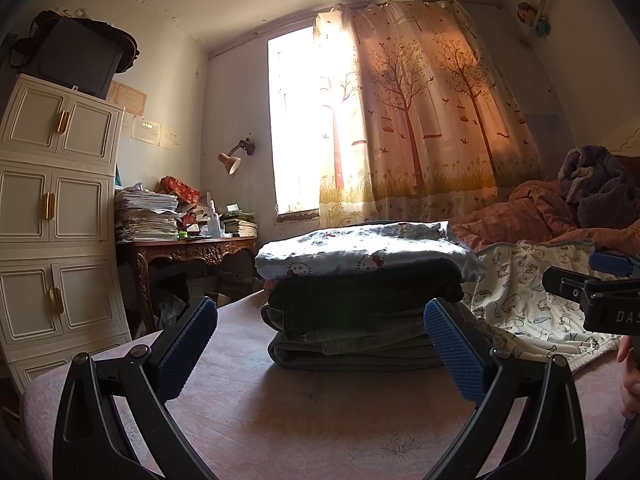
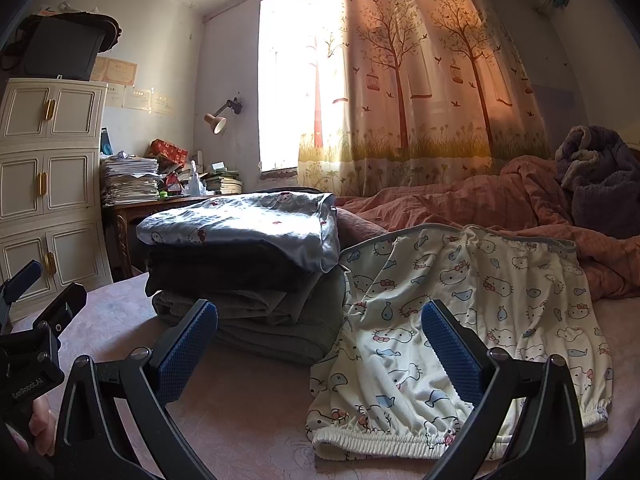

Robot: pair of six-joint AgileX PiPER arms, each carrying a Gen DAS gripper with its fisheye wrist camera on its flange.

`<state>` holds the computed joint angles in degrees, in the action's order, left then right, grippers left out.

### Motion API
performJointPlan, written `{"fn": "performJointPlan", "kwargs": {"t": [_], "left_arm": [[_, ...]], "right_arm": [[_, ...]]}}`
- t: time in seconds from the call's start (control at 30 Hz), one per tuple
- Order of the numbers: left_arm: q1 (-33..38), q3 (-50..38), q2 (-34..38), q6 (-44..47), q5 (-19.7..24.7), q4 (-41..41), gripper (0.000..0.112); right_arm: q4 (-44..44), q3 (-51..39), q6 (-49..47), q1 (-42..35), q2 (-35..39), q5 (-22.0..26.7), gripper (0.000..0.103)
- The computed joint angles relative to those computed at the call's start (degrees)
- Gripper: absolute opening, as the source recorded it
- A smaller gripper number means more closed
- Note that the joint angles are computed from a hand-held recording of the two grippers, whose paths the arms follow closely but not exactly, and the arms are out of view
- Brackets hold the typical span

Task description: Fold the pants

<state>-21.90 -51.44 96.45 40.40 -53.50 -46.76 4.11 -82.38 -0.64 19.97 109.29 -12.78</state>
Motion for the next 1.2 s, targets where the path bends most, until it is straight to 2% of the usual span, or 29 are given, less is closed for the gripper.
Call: {"fn": "performJointPlan", "kwargs": {"t": [1.2], "left_arm": [[-0.18, 0.36, 0.00, 0.07, -0.55, -0.30, 0.103]], "right_arm": [[0.22, 1.04, -1.10, -0.04, -0.21, -0.46, 0.102]]}}
